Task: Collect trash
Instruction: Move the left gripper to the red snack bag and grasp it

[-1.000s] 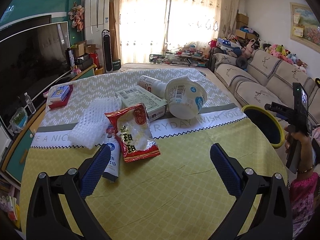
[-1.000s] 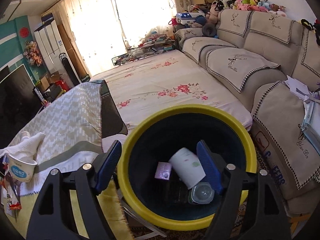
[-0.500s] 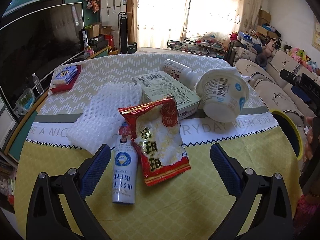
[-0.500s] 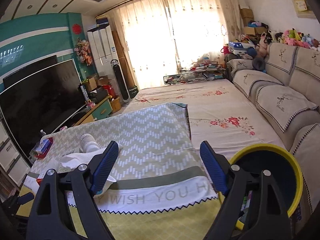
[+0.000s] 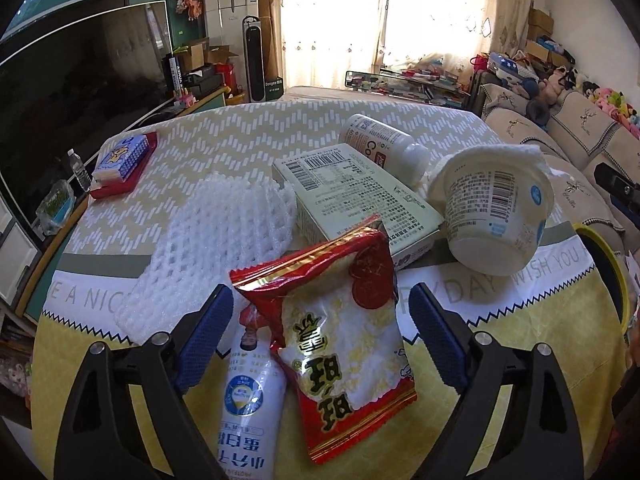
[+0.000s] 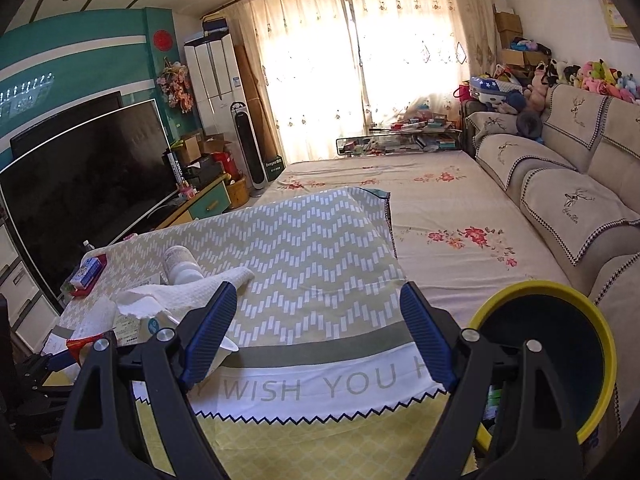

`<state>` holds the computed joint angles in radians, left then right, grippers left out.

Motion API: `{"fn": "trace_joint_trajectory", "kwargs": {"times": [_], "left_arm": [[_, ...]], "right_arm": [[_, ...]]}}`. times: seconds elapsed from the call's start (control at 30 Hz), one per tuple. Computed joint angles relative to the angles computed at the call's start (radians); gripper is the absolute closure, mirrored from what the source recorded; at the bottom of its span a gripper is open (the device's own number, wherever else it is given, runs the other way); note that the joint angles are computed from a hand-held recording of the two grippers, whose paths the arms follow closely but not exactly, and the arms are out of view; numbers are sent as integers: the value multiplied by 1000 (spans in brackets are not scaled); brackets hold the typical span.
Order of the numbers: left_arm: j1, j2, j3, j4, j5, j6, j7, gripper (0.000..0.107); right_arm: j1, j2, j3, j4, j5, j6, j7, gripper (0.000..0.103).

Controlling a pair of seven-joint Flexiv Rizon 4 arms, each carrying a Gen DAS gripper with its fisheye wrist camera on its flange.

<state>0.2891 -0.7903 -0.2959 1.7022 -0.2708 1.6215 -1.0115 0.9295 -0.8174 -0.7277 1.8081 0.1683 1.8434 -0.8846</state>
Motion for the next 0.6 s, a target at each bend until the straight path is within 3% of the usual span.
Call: {"fn": "trace_joint_trajectory", "kwargs": {"times": [0.07, 0.27, 0.6], "left_arm": [[-35, -5, 42, -15, 0, -9, -11, 28], [-42, -2, 48, -13, -2, -15, -14, 56], [116, 56, -143, 104, 4, 28, 26, 81]], "right_arm": [[-3, 0, 4, -1, -3, 0, -2, 24], [-4, -1, 5, -4, 0, 1, -1, 24], [-11, 4, 18, -1, 8, 14, -7, 24]]}}
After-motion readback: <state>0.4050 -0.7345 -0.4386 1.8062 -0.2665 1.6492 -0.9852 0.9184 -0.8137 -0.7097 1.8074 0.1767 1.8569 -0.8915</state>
